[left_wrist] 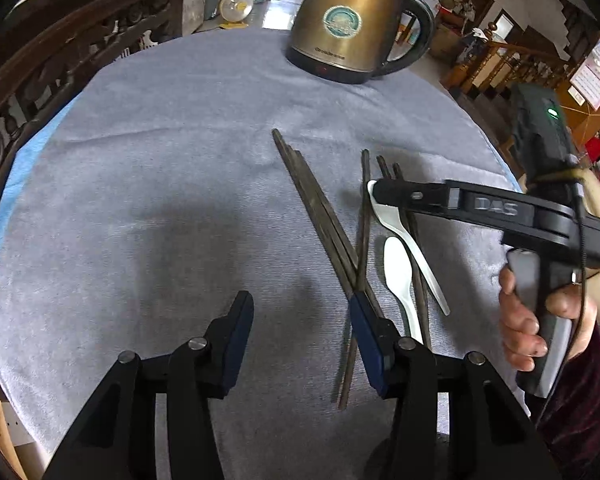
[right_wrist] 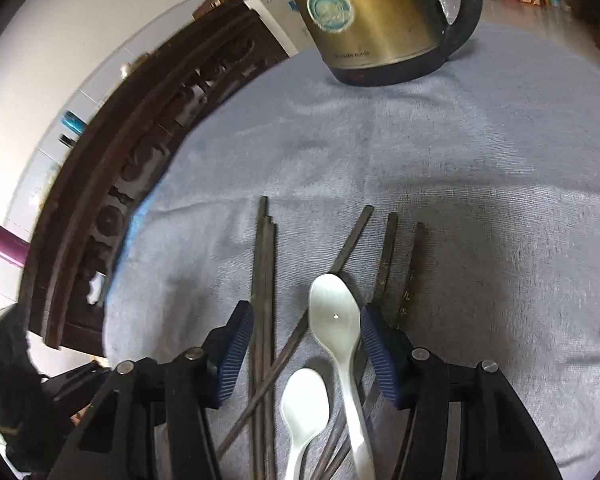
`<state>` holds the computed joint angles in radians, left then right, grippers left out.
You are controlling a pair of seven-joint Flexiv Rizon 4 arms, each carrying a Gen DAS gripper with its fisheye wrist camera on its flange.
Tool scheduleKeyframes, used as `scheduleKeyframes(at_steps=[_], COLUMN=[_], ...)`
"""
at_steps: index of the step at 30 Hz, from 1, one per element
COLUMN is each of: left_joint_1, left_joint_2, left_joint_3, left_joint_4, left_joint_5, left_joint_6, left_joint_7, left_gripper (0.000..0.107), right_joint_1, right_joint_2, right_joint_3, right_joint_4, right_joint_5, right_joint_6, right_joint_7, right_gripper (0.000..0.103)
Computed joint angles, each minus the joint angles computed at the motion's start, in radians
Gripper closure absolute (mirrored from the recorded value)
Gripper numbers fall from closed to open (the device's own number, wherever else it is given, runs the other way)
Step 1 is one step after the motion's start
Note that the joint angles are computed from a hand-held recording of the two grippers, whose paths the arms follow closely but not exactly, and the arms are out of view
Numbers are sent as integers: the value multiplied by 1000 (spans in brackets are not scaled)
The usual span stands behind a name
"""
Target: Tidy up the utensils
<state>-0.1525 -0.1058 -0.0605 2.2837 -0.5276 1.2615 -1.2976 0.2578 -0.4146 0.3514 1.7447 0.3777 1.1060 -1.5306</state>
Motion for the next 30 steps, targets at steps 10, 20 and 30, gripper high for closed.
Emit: scheduleKeyframes(at_steps=[10, 20, 30], left_joint_1=[-9, -6, -8], left_joint_2=[-55, -135, -203], left_joint_3=[-27, -88, -93], left_joint_4=[-48, -125, -195], left_joint_5=[-7, -62, 5], left_joint_6=[-4, -5, -59], left_joint_7=[11, 110, 144], left_gripper=[56, 69, 92], right_joint_1=[34, -75, -152], right_joint_2=[-15, 30, 66], right_joint_3=[-38, 35, 46], right_joint_4=[45, 109, 97], right_joint_5=[-146, 13, 196], right_joint_6=[45, 142, 42], right_joint_7=[116, 25, -95], right_gripper=[92, 96, 82])
